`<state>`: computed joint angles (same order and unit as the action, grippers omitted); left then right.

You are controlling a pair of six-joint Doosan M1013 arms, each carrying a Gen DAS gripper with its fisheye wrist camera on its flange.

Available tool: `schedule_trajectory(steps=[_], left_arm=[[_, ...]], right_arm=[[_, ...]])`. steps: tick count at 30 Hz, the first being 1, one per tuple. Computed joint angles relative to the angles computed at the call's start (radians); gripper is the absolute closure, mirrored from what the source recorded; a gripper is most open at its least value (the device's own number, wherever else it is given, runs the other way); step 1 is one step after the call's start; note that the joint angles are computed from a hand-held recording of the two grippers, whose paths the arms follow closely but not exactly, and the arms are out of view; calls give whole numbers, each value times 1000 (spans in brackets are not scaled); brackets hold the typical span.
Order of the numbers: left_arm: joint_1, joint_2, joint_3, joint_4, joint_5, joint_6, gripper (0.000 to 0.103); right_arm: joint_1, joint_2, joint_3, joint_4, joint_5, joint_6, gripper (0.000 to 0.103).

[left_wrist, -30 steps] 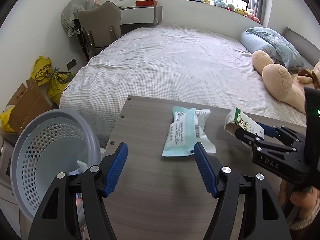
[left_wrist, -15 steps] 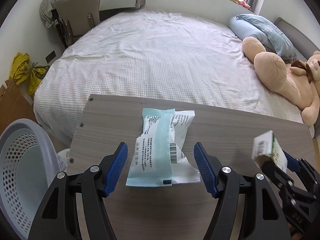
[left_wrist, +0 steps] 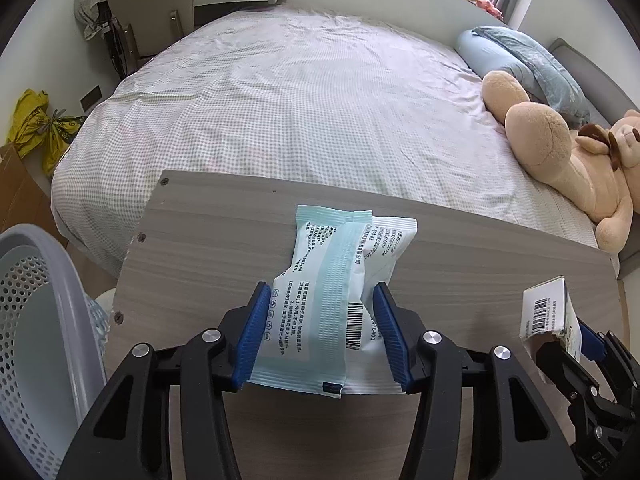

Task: Collect trash
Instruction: 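Grasp the light-blue wrapped packet with the left gripper while the right gripper holds the carton, then carry the packet and carton over the grey basket with both grippers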

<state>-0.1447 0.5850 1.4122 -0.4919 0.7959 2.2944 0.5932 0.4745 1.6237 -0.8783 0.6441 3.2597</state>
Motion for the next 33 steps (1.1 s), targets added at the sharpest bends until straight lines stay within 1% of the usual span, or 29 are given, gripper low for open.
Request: schedule_trajectory(steps=[4,8,13,15,22,27,31,33], left_arm=[[21,-25,27,-32,-22,16,52],[45,-63,68,-53,-89,44,52],[90,-101,108,-77,-168,70,52],[108,-106,111,-77,-185,67,52],[181,-113,111,-48,-248,40,52],[226,-100,96,13,-278,-21,52],[249,-80,74,90,-291,-88,52],[255,-74,66,107,-293,-109,52]], right_arm=[[8,6,-19,4,9,-13,47],[17,18,-50,5,10,-41,47],[30,46,-112,14,-7,-92,47],[36,64,-147,23,-14,-128,47],[51,146,-299,128,-54,-332,47],[56,222,-430,267,-72,-531,47],[58,288,-544,390,-58,-690,47],[59,314,-590,427,-42,-744,47]])
